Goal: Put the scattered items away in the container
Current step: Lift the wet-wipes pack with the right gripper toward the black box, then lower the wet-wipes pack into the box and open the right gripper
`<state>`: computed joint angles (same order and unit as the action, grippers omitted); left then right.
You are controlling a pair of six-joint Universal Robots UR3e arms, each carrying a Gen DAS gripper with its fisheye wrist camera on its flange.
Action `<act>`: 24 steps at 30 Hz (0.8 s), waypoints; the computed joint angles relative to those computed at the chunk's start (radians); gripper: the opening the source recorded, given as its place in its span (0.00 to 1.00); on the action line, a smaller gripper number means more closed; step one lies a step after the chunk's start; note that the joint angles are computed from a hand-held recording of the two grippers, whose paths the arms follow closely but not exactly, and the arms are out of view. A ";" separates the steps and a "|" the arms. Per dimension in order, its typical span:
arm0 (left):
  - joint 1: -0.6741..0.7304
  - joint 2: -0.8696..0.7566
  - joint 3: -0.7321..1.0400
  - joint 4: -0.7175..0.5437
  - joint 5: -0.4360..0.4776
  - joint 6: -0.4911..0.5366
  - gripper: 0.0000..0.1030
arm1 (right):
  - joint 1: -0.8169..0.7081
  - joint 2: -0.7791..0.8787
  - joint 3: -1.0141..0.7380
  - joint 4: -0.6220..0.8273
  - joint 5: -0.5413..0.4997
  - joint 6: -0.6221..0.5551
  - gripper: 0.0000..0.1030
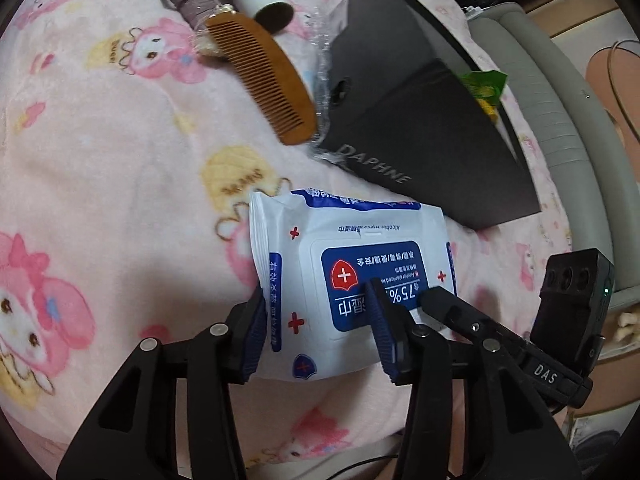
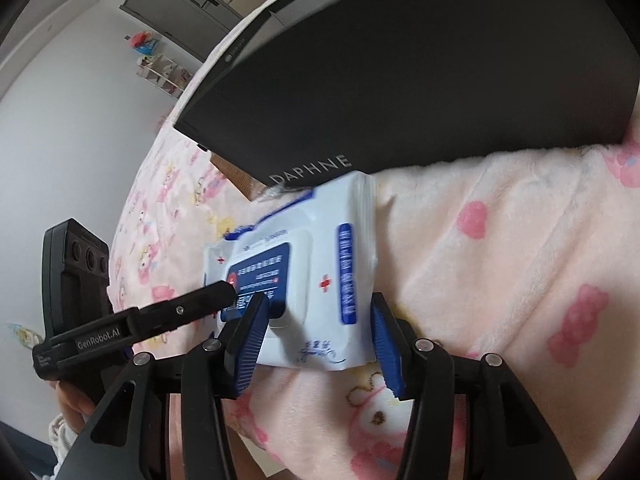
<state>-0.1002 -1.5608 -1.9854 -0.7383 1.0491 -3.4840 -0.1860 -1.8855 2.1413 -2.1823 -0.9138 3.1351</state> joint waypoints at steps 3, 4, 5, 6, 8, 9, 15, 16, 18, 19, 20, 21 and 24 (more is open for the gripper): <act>0.035 0.096 -0.057 -0.046 -0.033 0.046 0.43 | 0.007 -0.025 -0.025 0.013 -0.020 0.010 0.45; 0.064 0.144 -0.082 -0.076 -0.053 0.075 0.42 | 0.008 -0.035 -0.034 0.019 -0.027 0.011 0.45; 0.072 0.158 -0.087 -0.082 -0.062 0.081 0.42 | 0.009 -0.042 -0.043 0.024 -0.029 0.013 0.45; 0.077 0.170 -0.083 -0.091 -0.069 0.084 0.41 | 0.006 -0.049 -0.050 0.028 -0.025 0.015 0.45; 0.090 0.205 -0.071 -0.124 -0.082 0.099 0.39 | -0.003 -0.061 -0.064 0.037 -0.015 0.016 0.45; 0.097 0.227 -0.063 -0.148 -0.088 0.110 0.37 | -0.010 -0.070 -0.071 0.047 -0.010 0.013 0.45; 0.061 0.239 0.017 -0.157 -0.082 0.085 0.37 | -0.071 -0.135 -0.119 0.125 0.035 -0.018 0.44; 0.057 0.241 0.025 -0.157 -0.082 0.083 0.37 | -0.082 -0.146 -0.127 0.140 0.043 -0.025 0.44; 0.027 0.216 0.060 -0.142 -0.065 0.064 0.36 | -0.115 -0.169 -0.141 0.179 0.062 -0.049 0.44; 0.006 0.191 0.086 -0.128 -0.050 0.050 0.36 | -0.130 -0.177 -0.147 0.191 0.072 -0.056 0.44; -0.004 0.181 0.105 -0.132 -0.043 0.048 0.36 | -0.149 -0.186 -0.154 0.211 0.082 -0.069 0.44; -0.012 0.172 0.128 -0.142 -0.036 0.051 0.36 | -0.163 -0.191 -0.158 0.224 0.089 -0.079 0.44; -0.082 0.060 0.238 -0.110 0.011 0.008 0.36 | -0.194 -0.202 -0.164 0.243 0.105 -0.095 0.44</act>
